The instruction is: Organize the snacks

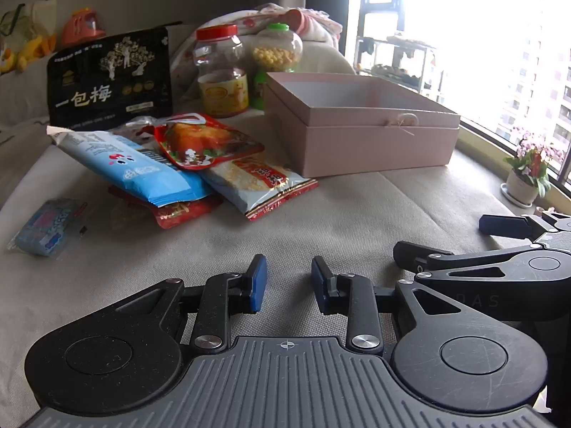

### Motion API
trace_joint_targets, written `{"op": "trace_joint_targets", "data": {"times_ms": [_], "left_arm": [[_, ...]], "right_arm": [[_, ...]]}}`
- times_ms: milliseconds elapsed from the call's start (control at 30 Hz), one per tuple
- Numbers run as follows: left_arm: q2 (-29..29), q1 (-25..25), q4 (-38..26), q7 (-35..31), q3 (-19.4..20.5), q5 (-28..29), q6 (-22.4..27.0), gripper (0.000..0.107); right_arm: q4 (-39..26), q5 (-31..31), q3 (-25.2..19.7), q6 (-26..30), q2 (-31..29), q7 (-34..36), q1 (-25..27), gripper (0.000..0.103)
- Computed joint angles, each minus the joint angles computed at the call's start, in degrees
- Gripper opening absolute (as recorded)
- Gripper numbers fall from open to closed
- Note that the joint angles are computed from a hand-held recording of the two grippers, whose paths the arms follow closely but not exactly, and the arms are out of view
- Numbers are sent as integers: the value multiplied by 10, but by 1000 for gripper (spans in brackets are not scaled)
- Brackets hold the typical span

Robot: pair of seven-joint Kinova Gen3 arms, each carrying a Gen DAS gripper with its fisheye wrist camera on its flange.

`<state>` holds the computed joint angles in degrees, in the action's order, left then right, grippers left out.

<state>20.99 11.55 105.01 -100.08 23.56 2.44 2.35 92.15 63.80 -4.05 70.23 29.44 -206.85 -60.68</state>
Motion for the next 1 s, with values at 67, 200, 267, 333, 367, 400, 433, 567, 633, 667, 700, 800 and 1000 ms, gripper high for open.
{"op": "trace_joint_targets", "data": {"times_ms": [67, 200, 267, 333, 367, 400, 433, 567, 633, 667, 700, 800, 1000], "left_arm": [[0, 0, 0, 0, 0, 0, 0, 33], [-1, -5, 0, 0, 6, 0, 1, 33], [-1, -8, 1, 0, 9, 0, 1, 33], [-1, -8, 1, 0, 8, 0, 1, 33], [-1, -9, 1, -1, 10, 1, 1, 33], [-1, -10, 1, -1, 11, 1, 1, 33], [0, -16, 1, -1, 18, 2, 1, 33], [2, -50, 4, -7, 54, 5, 2, 33], [2, -56, 5, -9, 60, 6, 1, 33], [3, -59, 5, -9, 63, 7, 1, 33], [3, -63, 5, -10, 67, 8, 1, 33], [6, -74, 4, -14, 78, 9, 4, 33], [18, -122, -32, -54, 125, 35, 70, 29]], "right_arm": [[-3, -2, 0, 2, 1, 6, 1, 103], [-6, -4, 1, 2, 3, 8, 1, 103], [-6, -4, 1, 2, 3, 9, 0, 103], [-10, -6, 1, 3, 4, 14, 1, 103], [-11, -6, 2, 3, 4, 15, 1, 103], [-11, -7, 2, 3, 4, 16, 1, 103], [-12, -7, 2, 3, 4, 17, 1, 103], [-14, -9, 4, 4, 3, 21, 1, 103], [-13, -8, 4, 3, 4, 18, 0, 103], [-10, -8, 4, 2, 5, 15, -1, 103], [-6, -8, 4, 2, 2, 12, -1, 103], [-3, -8, 2, 1, -1, 13, 1, 103], [-27, -47, -5, -15, -9, 75, 25, 103]]}}
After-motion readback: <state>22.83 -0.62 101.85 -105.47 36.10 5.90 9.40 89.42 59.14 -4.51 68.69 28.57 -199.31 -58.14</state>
